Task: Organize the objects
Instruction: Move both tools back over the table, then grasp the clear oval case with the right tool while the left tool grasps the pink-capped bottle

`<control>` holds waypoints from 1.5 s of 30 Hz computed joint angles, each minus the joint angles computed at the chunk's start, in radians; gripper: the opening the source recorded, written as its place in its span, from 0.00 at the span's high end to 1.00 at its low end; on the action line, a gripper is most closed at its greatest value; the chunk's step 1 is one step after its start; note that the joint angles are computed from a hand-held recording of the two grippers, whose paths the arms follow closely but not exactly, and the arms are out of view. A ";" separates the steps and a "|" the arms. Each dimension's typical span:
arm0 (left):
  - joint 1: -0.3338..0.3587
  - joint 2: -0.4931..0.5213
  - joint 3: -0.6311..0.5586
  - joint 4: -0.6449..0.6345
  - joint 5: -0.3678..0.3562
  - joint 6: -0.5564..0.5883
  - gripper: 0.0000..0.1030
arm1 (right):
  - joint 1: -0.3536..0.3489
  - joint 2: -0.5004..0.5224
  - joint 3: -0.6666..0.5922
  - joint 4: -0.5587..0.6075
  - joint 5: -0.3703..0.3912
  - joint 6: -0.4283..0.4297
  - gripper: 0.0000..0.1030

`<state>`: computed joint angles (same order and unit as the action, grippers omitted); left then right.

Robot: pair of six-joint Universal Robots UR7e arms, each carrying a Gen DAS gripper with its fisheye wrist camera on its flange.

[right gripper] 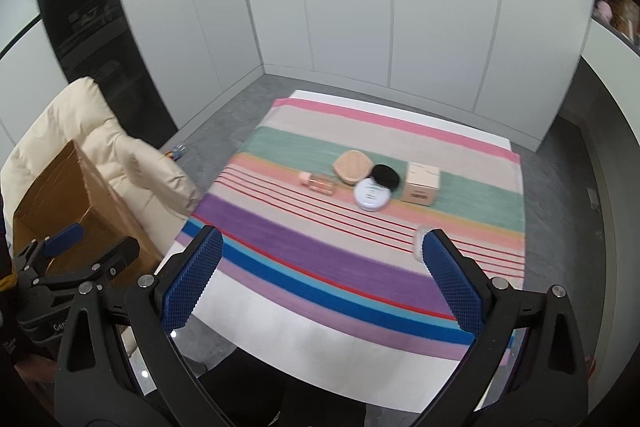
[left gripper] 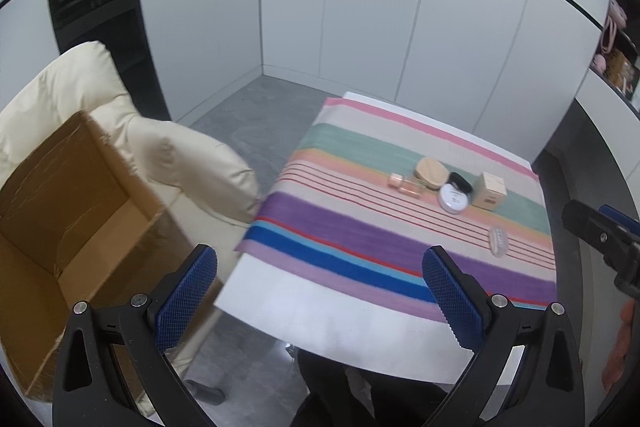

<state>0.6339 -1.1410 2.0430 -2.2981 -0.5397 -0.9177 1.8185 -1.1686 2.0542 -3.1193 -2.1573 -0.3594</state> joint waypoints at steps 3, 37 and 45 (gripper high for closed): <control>-0.003 0.033 -0.016 -0.025 -0.017 0.031 0.00 | -0.020 -0.023 0.005 0.007 0.001 0.012 0.01; 0.185 0.468 -0.338 -0.195 -0.183 0.373 0.01 | -0.316 0.111 -0.092 -0.015 -0.024 -0.095 0.02; 0.276 0.560 -0.460 -0.230 -0.189 0.468 0.02 | -0.371 0.234 -0.216 0.053 -0.017 -0.070 0.30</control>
<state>0.9098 -0.5812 1.5831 -2.5283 -0.7288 -0.4493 1.4472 -0.9346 1.8386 -3.0661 -2.1742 -0.4295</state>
